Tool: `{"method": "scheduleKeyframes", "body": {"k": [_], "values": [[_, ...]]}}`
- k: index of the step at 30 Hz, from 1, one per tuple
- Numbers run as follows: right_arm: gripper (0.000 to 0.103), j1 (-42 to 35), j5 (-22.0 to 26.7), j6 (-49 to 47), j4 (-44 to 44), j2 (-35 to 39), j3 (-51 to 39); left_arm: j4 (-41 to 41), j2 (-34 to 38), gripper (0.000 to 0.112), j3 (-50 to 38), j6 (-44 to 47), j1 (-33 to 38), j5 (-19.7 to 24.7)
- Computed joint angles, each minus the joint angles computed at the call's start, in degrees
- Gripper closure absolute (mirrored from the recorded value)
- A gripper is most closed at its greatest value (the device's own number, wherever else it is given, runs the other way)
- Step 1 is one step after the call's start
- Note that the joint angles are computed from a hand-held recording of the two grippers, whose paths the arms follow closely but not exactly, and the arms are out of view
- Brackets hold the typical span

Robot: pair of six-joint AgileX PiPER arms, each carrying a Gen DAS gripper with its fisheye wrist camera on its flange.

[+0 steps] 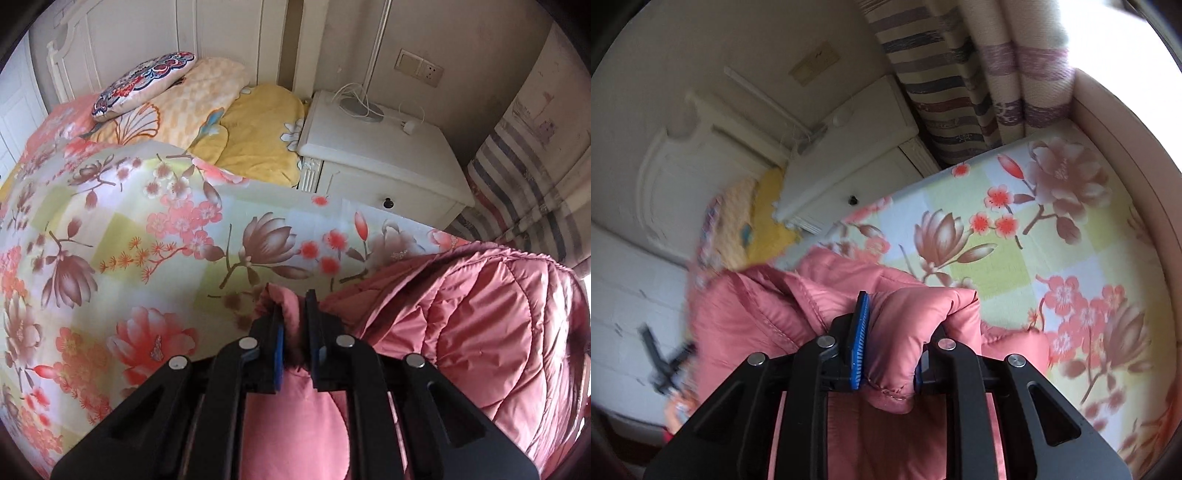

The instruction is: Fold large clothes

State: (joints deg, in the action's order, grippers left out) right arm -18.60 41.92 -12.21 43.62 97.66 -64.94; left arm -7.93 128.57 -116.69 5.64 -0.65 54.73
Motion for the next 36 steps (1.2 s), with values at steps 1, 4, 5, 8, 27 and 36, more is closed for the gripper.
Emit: {"method": "scheduleKeyframes", "body": {"k": [1, 4, 5, 8, 27, 36], "values": [[0.082, -0.82, 1.26, 0.39, 0.46, -0.22, -0.58, 0.39, 0.39, 0.101, -0.87, -0.31, -0.22, 0.67], [0.079, -2.75, 5.33, 2.04, 0.90, -2.00, -2.65, 2.13, 1.08, 0.100, -1.98, -1.12, -0.96, 1.23], [0.079, -3.27, 6.35, 1.92, 1.29, -2.52, -3.21, 2.49, 1.07, 0.100, -2.00, -1.40, -1.10, 1.21], [0.071, -5.66, 9.93, 1.85, 4.15, -3.55, -4.59, 3.57, 0.86, 0.100, -1.52, -2.36, -1.53, 0.78], [0.034, 40.44, 3.74, 29.08, -52.39, 0.07, -16.45, 8.69, -0.37, 0.100, 1.48, -5.54, -3.65, -2.08], [0.020, 47.78, 13.07, 33.01, -58.07, 28.10, -41.80, 5.15, -3.62, 0.091, 5.00, -1.78, -2.16, -3.03]]}}
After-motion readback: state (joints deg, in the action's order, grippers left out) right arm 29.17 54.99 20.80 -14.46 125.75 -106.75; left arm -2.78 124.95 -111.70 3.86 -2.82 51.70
